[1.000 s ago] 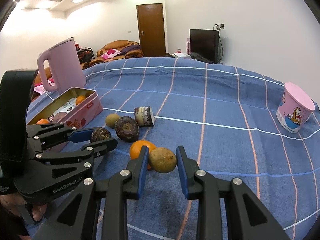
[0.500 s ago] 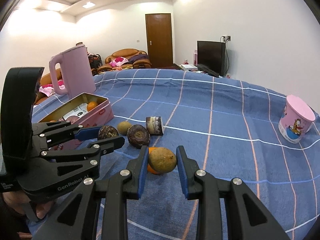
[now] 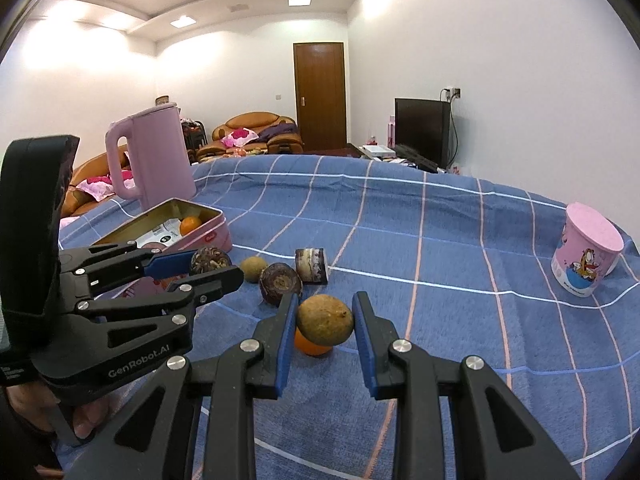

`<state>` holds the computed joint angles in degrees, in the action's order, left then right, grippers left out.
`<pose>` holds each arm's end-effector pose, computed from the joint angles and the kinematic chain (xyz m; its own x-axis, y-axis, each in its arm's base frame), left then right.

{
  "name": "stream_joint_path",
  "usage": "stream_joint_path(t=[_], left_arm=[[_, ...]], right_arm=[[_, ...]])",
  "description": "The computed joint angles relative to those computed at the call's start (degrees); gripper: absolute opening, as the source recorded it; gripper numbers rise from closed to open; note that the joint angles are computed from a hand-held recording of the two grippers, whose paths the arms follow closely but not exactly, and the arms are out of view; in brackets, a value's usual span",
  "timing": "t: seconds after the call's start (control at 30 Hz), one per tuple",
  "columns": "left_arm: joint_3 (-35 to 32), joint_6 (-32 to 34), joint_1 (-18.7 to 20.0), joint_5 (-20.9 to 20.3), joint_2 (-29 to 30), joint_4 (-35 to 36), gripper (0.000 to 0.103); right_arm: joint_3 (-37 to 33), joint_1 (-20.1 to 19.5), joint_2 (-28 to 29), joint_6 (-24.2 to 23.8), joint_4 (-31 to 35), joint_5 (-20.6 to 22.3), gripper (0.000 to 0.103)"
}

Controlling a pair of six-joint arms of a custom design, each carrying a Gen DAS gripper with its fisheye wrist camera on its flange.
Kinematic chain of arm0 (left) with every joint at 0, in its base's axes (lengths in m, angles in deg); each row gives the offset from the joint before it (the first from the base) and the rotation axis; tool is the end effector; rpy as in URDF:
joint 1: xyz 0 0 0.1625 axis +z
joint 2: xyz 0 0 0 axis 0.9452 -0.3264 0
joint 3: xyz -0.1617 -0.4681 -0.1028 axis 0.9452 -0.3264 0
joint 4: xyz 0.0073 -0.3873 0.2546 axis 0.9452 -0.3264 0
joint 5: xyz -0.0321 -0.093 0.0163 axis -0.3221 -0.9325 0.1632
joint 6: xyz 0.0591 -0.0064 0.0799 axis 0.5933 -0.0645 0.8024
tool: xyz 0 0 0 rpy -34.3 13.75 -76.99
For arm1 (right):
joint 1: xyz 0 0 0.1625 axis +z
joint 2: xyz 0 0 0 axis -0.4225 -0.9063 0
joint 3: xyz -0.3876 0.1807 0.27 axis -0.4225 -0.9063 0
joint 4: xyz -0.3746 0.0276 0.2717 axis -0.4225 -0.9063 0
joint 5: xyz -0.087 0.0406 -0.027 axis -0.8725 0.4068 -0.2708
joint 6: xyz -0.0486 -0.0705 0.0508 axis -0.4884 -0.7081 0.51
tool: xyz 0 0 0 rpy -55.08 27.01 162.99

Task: Organize fruits
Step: 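Lift the brown fruit and dark brown fruit and carry both toward the tin tray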

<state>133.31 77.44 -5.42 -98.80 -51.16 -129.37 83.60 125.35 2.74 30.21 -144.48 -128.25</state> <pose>-0.1476 -0.8179 0.2032 -0.6862 -0.0005 -0.7275 0.6019 0.5613 -0.5681 0.2775 -0.8378 0.0728 -0.5892 -0.5982 0.5432 -0.8079 0.4251 -0.4082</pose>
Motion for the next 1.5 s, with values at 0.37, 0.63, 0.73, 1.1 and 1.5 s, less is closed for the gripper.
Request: stream_joint_path(t=[0.37, 0.63, 0.73, 1.1, 1.5], left_arm=[[0.6, 4.4, -0.68, 0.64, 0.75, -6.27, 0.032], [1.07, 5.63, -0.77, 0.32, 0.72, -8.85, 0.032], [1.38, 6.25, -0.86, 0.08, 0.75, -10.36, 0.032], [2.21, 7.82, -1.07, -0.55, 0.71, -14.53, 0.032], [3.09, 8.93, -1.17, -1.4, 0.49, -17.87, 0.032]], right_arm=[[1.03, -0.15, -0.34, -0.41, -2.13, 1.11, 0.03], [1.78, -0.26, -0.56, -0.81, -3.9, 2.23, 0.03], [2.05, -0.3, -0.65, -0.96, -4.47, 2.67, 0.03], [2.84, -0.49, -0.87, -1.43, -6.13, 3.78, 0.03], [3.77, -0.78, -1.26, -1.94, -7.64, 5.6, 0.03]])
